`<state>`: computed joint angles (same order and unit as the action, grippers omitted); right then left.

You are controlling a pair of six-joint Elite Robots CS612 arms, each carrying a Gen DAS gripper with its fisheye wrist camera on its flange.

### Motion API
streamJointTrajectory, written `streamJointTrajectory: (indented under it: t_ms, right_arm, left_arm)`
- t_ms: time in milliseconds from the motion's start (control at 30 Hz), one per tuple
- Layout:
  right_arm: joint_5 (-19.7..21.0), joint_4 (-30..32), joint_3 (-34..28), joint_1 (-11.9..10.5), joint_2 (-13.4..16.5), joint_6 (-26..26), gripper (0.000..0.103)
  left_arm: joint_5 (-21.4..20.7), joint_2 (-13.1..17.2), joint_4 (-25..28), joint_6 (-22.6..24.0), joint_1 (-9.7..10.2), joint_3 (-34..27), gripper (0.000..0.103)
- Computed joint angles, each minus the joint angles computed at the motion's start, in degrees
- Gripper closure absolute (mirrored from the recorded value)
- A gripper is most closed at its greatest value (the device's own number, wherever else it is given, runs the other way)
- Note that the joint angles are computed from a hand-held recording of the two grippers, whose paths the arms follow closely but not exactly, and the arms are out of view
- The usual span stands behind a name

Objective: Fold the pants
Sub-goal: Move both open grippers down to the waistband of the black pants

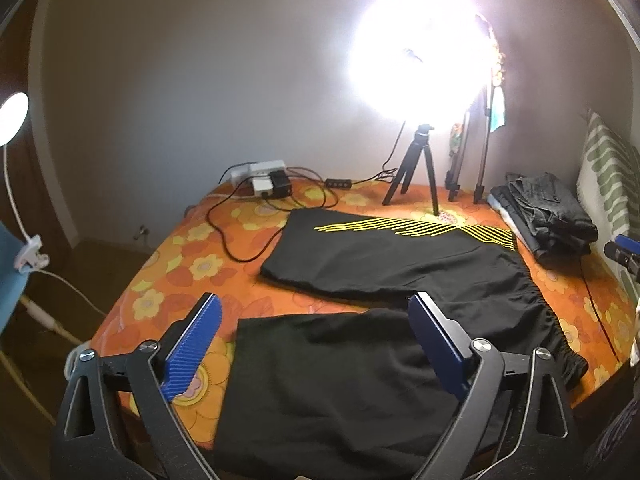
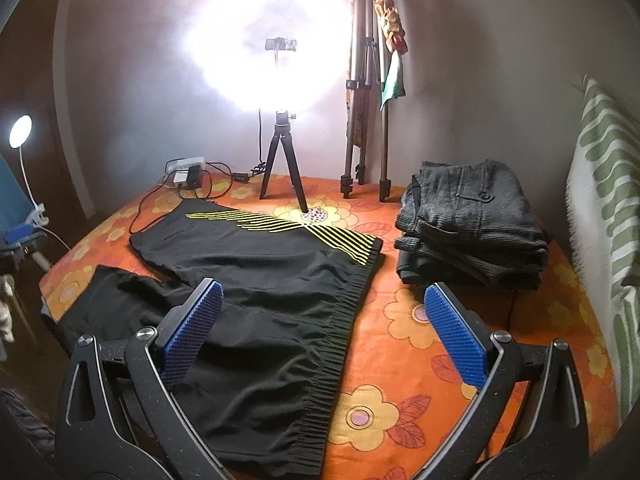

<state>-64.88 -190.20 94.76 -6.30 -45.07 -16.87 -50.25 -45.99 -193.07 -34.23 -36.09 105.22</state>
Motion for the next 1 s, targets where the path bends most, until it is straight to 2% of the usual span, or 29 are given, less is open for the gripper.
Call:
streamJointTrajectory:
  t_ms: [100, 300, 400, 500, 600, 833, 933, 1000]
  right_arm:
    - [0.4, 3.1, -1.7, 0.1, 0.3, -0.2, 0.006]
    - [0.9, 8.2, -5.2, 0.4, 1.5, -1.4, 0.014]
    - [2.0, 11.2, -7.1, 0.6, 2.0, -1.7, 0.019]
    - [4.1, 15.3, -9.4, 0.7, 2.6, -2.0, 0.02]
    - [4.3, 17.3, -11.3, 1.1, 3.2, -3.5, 0.021]
    - [4.6, 25.7, -18.6, 1.5, 6.0, -8.5, 0.025]
    - [4.3, 30.6, -22.9, 1.6, 8.1, -10.1, 0.027]
    - [4.4, 33.5, -25.9, 1.6, 9.8, -11.3, 0.034]
  left_arm:
    - [-0.2, -0.4, 1.1, -0.5, 0.57, 0.3, 0.018]
    - [0.3, -1.1, 1.2, -2.1, 1.64, 1.0, 0.021]
    - [-1.7, -1.3, 1.2, -3.4, 2.59, 0.9, 0.023]
    - [-4.4, -1.1, 1.7, -4.3, 3.73, 0.1, 0.023]
    - [-6.5, -0.7, 2.4, -4.2, 4.61, -1.1, 0.025]
    - [-10.8, 1.9, 7.7, -0.9, 7.8, -7.9, 0.026]
    - [-14.9, 4.0, 11.5, -0.8, 9.91, -12.7, 0.029]
    - [-18.1, 5.9, 14.5, -0.3, 11.35, -16.8, 0.029]
